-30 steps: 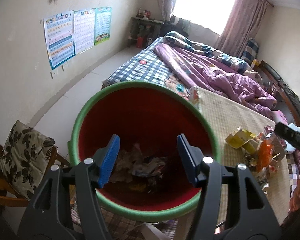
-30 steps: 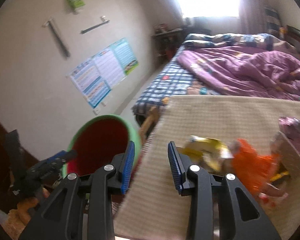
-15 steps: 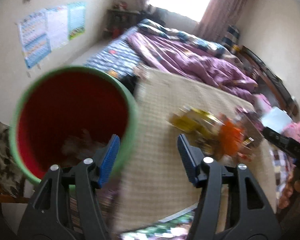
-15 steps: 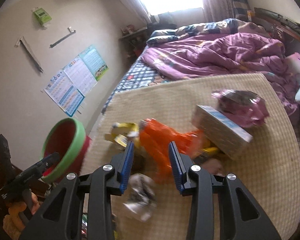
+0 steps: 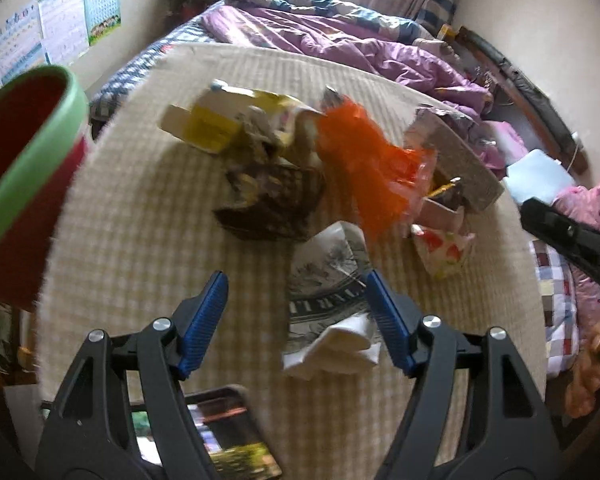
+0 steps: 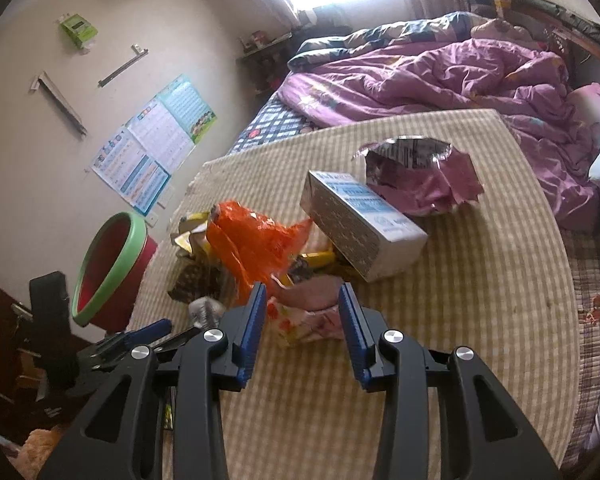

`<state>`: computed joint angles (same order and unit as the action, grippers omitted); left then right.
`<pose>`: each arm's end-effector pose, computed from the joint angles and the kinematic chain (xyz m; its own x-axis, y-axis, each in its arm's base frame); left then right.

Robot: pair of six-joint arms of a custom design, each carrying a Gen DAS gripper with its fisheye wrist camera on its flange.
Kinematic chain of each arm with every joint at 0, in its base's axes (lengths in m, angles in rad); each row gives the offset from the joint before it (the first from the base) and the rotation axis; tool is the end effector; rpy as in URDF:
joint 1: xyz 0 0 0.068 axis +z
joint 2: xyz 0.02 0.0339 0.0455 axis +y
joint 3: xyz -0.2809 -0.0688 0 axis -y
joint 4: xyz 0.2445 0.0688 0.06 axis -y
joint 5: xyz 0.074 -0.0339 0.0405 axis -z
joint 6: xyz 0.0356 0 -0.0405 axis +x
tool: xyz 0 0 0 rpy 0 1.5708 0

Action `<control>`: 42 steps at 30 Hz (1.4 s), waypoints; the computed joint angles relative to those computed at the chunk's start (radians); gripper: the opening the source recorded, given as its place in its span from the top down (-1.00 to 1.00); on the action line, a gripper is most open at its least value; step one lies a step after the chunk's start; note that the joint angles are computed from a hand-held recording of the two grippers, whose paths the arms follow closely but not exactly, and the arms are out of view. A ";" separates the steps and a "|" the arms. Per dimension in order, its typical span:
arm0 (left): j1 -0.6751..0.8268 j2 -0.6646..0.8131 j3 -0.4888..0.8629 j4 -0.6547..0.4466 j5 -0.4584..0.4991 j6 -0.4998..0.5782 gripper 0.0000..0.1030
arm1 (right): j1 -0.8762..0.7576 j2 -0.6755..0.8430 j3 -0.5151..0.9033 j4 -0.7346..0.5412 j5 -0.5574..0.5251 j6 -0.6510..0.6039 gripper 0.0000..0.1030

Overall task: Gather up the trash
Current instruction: 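Close the left gripper on the white printed paper bag while the right gripper moves to the pink wrapper, then grasp the pink-and-white wrapper with the right gripper while the left gripper lifts the paper bag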

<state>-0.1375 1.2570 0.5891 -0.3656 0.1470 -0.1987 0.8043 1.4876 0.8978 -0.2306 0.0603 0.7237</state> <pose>0.2155 -0.0351 0.1825 -0.8757 -0.0760 -0.4769 0.0377 0.9738 -0.2244 0.2151 0.2203 0.2272 -0.8374 0.0832 -0.5402 -0.1815 0.8899 0.4185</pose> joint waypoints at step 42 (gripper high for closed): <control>-0.015 -0.208 0.081 -0.133 -0.173 -0.103 0.04 | -0.050 0.291 0.116 0.049 -0.198 -0.147 -0.11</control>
<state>-0.1524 1.0492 0.6702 -0.4986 -0.0261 -0.3020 0.7543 1.7786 1.0135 -0.1816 -0.1380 0.5764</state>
